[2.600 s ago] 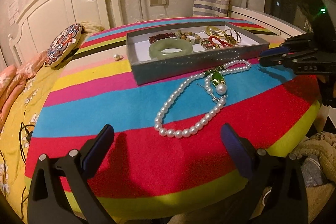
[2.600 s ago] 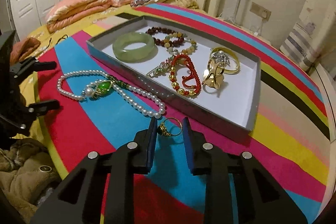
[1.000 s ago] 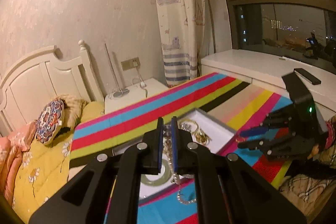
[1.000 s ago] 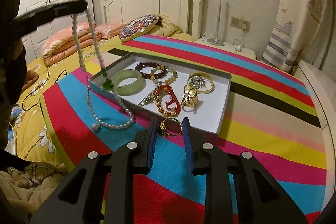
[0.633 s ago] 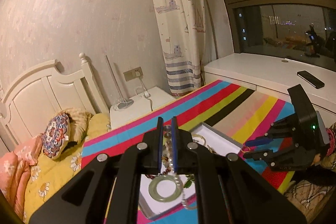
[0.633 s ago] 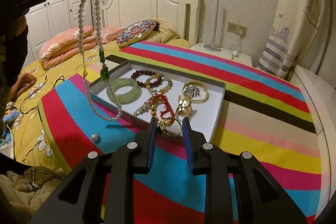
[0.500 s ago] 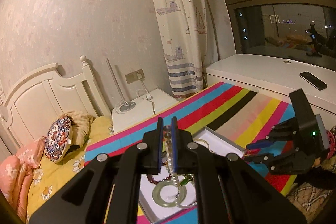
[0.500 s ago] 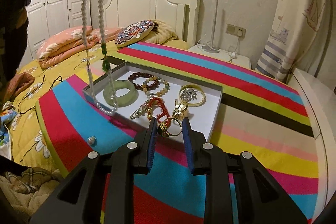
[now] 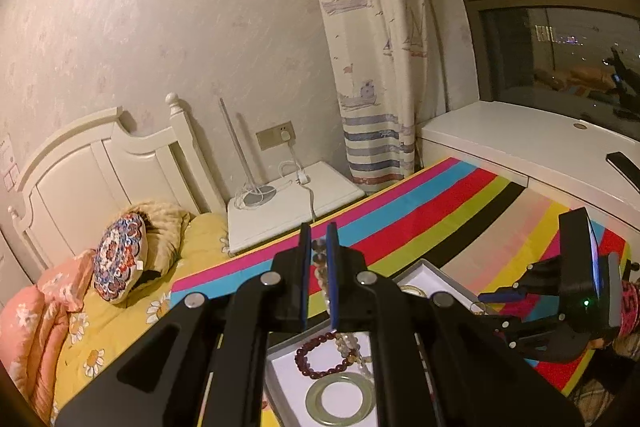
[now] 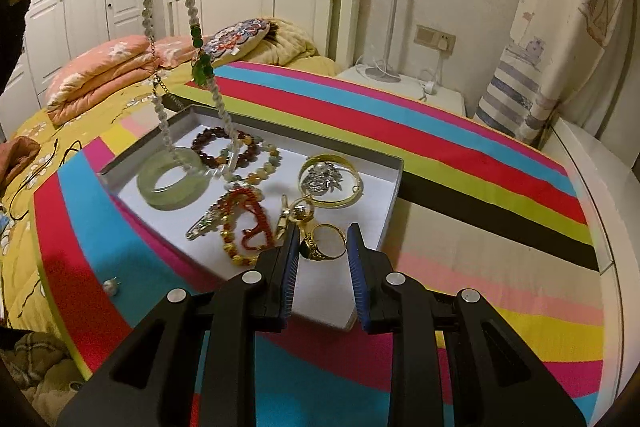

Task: Organize jewelry
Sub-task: 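Carry the ring and pearl necklace into the tray and open both grippers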

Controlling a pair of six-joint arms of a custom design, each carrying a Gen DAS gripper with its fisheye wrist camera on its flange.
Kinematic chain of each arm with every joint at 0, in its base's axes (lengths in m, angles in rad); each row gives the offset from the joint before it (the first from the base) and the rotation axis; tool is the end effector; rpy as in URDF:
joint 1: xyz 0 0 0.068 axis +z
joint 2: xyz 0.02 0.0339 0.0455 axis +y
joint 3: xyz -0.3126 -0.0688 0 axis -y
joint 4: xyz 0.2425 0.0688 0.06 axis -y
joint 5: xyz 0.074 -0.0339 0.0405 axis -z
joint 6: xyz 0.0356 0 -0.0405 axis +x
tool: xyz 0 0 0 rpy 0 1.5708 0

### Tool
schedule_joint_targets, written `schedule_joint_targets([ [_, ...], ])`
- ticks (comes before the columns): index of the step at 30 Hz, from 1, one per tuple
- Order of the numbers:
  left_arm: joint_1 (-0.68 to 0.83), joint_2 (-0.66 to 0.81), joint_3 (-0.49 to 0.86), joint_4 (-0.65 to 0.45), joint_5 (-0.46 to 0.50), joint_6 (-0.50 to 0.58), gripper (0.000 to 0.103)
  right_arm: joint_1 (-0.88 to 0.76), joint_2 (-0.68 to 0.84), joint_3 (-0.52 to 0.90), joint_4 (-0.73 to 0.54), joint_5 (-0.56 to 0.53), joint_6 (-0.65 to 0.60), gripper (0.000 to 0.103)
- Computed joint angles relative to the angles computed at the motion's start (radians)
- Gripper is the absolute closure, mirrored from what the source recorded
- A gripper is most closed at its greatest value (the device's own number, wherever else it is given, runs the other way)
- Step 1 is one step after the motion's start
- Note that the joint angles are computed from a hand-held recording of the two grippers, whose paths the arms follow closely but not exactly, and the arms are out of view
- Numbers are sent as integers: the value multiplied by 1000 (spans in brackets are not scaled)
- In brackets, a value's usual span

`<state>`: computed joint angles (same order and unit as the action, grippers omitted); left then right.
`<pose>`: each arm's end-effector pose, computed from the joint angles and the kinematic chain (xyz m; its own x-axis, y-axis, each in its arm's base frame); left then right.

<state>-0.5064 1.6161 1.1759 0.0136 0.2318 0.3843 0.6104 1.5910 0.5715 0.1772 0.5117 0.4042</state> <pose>0.3266 -0.1905 0.3318 -0.0899 0.4671 -0.8796 0.7428 0.6197 0.2532 0.2348 0.1430 0.1725 -0.6537 -0.0388 -0.7558 0.0266 0.9969 -0.0741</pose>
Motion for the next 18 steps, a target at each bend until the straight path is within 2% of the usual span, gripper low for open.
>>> schedule_joint_targets([
  [4, -4, 50, 18, 12, 3, -30, 96, -21, 54, 33, -6, -26, -20, 78],
  [11, -11, 169, -4, 41, -72, 6, 96, -42, 165, 84, -25, -65, -31, 77],
  [18, 23, 300, -4, 56, -74, -5, 95, -68, 168, 72, -3, -99, -7, 74],
])
